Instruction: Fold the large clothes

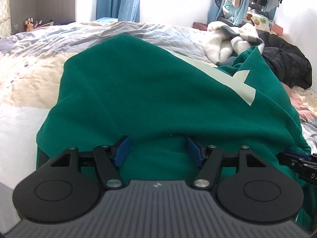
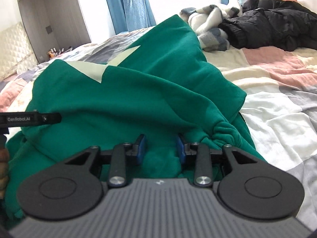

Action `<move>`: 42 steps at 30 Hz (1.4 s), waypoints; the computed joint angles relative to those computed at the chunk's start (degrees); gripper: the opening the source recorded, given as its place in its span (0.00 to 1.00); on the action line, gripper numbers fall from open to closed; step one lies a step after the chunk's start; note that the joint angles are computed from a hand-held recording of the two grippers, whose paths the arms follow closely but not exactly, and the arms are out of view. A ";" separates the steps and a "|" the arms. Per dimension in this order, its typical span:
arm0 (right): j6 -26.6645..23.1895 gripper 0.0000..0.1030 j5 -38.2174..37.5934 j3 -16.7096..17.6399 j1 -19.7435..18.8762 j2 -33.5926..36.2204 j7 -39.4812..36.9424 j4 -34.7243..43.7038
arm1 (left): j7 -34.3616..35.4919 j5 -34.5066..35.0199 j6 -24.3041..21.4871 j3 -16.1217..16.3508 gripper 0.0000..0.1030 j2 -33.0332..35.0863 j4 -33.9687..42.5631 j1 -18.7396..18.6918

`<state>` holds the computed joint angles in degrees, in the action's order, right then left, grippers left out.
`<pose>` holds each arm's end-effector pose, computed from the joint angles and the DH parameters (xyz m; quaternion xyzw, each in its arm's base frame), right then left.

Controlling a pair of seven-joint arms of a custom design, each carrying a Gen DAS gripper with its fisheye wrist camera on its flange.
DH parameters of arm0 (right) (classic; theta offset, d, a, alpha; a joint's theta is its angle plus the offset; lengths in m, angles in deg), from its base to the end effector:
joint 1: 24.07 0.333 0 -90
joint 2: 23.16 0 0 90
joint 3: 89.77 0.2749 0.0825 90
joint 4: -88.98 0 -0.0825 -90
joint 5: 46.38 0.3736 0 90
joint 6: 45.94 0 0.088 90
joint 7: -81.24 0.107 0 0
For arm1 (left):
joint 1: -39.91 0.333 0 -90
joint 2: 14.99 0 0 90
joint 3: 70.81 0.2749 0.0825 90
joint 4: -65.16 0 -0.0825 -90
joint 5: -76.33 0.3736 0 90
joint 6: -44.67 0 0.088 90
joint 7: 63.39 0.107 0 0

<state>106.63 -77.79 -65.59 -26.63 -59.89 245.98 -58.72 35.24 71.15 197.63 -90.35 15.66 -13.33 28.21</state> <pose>0.3876 0.1789 0.4934 -0.4591 0.7784 -0.3032 0.3023 0.6498 -0.3228 0.4824 -0.4619 0.7930 -0.3768 0.1255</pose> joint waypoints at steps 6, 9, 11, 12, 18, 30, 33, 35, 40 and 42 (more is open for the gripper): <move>-0.76 0.38 3.19 -0.72 1.91 -4.53 -0.26 -1.31 | -2.52 -0.41 2.39 0.78 0.68 -5.23 -5.83 0.75; -1.38 0.39 5.71 -1.39 3.55 -6.74 -1.96 -1.28 | -2.18 -1.87 4.35 0.31 0.68 -10.19 -11.86 2.48; -3.61 0.39 7.12 -1.35 4.81 -8.45 -4.20 -0.96 | -0.48 -4.71 6.06 -0.35 0.68 -14.54 -16.91 4.28; -5.22 0.39 7.69 -0.94 5.36 -9.71 -4.91 -0.97 | 0.40 -6.41 6.60 -0.45 0.68 -16.61 -19.08 5.01; -15.06 0.39 15.00 -2.12 10.73 -18.30 -5.99 -2.89 | 9.10 -19.77 2.59 2.21 0.68 -28.11 -27.43 6.98; -33.17 0.62 32.30 -6.19 16.74 -32.22 -6.74 -4.00 | 11.15 -20.84 -32.03 17.36 0.68 -37.67 -28.26 10.42; -35.65 0.65 34.76 -6.76 16.68 -31.57 -7.12 -3.34 | 10.23 -21.26 -38.29 18.26 0.68 -37.25 -28.08 12.39; -36.65 0.77 35.03 -6.27 16.31 -30.55 -7.77 -2.82 | 8.59 -20.69 -38.42 18.07 0.68 -37.86 -29.41 13.20; -36.50 0.81 39.07 -7.74 16.58 -29.84 -6.21 -4.81 | 5.60 -20.29 -39.86 17.65 0.70 -36.75 -29.83 13.81; -36.82 0.81 40.22 -7.73 16.58 -30.02 -5.00 -5.39 | 3.73 -19.39 -41.08 17.26 0.70 -35.22 -28.33 13.95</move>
<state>69.81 -37.57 -73.32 -10.04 -89.91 240.98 -64.11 38.98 51.76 156.55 -73.09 -19.57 -41.66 42.16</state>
